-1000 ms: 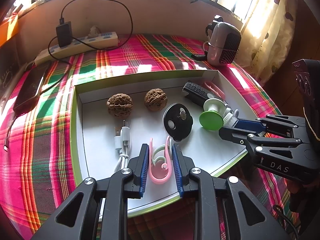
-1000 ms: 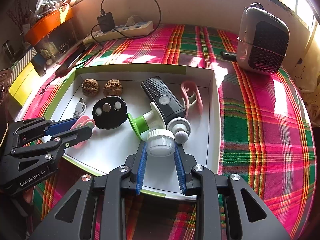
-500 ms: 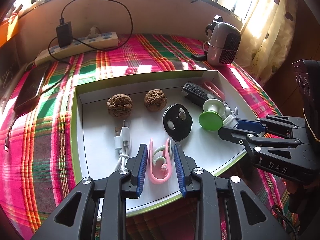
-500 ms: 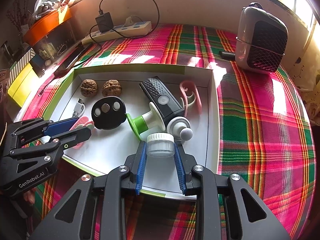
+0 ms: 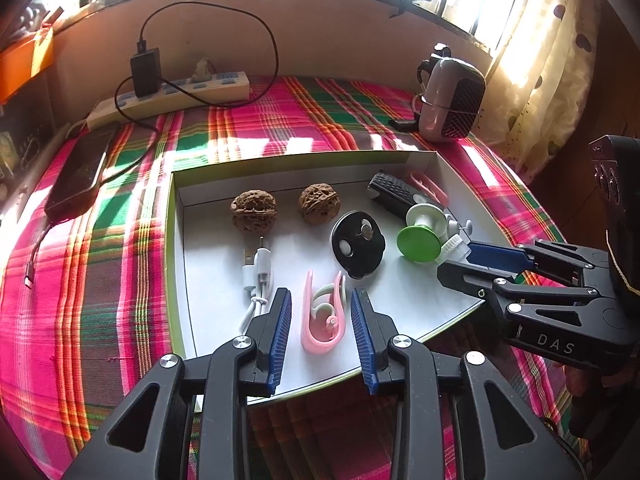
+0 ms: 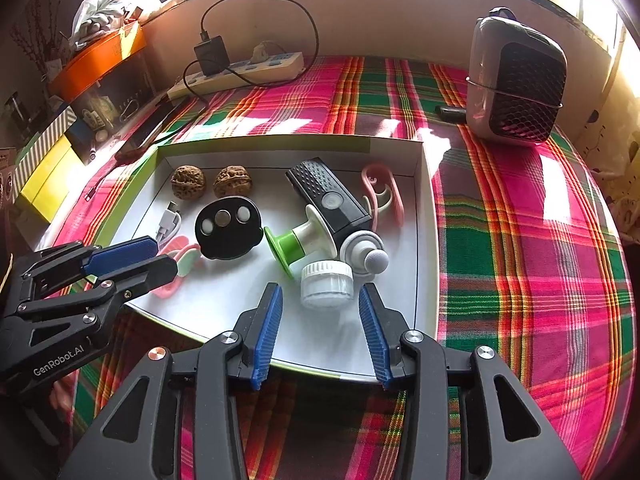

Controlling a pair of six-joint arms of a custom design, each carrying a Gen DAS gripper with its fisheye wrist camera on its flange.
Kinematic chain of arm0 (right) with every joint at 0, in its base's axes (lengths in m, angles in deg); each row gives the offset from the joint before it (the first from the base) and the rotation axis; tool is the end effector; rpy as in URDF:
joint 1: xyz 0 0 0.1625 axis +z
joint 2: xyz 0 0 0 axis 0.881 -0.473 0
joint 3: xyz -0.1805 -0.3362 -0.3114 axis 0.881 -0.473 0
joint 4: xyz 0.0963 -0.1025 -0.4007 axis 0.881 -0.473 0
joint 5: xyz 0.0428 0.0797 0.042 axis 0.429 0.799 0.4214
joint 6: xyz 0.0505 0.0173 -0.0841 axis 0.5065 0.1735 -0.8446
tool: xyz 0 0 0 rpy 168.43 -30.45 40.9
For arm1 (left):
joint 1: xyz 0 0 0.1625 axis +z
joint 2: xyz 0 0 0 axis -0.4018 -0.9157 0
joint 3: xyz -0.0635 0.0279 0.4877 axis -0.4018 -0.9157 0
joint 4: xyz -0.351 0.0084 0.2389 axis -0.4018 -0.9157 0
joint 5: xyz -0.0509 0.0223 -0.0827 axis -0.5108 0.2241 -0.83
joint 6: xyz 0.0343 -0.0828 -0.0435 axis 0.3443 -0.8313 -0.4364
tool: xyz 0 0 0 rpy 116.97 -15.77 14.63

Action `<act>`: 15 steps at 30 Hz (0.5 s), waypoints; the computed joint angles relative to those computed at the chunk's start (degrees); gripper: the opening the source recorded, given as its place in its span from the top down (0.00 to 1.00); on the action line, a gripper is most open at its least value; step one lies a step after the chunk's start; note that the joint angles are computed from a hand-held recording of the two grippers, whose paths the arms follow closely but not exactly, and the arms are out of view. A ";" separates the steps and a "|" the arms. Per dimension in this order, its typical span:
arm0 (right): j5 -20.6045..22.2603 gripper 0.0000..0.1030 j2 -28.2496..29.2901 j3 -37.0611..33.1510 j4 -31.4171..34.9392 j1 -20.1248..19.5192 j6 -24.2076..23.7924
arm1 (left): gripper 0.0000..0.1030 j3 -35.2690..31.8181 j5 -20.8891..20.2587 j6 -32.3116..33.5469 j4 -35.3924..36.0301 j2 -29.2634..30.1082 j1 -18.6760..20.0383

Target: Organize objects

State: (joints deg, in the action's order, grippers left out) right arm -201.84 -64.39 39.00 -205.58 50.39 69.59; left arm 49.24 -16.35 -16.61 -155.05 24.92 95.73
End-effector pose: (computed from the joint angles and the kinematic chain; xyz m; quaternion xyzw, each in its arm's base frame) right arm 0.3543 -0.6974 0.0078 0.1018 -0.9039 0.2714 0.3145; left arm -0.0582 -0.7339 0.2863 0.3021 0.9105 -0.2011 0.1981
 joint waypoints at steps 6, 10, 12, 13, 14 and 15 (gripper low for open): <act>0.24 0.60 -0.20 1.35 -3.59 0.57 -0.17 | 0.72 1.82 0.69 -1.01 -1.68 -1.38 -0.39; -0.33 0.60 -0.08 2.31 -7.06 1.34 -1.38 | 0.72 3.68 2.37 -0.85 -4.04 -2.28 -0.91; -0.17 0.60 -0.15 2.85 -8.34 1.63 -1.37 | 0.72 4.69 3.40 -1.16 -5.36 -2.79 -1.19; -0.41 0.60 -0.10 3.07 -9.03 1.80 -1.48 | 0.72 5.11 3.38 -1.42 -5.70 -3.11 -1.22; -0.83 0.60 0.08 3.20 -9.81 1.99 -1.79 | 0.72 5.56 4.00 -1.68 -6.45 -3.34 -1.38; -1.20 0.60 0.17 3.35 -10.36 2.16 -1.93 | 0.72 6.43 5.60 -1.39 -8.24 -3.49 -1.79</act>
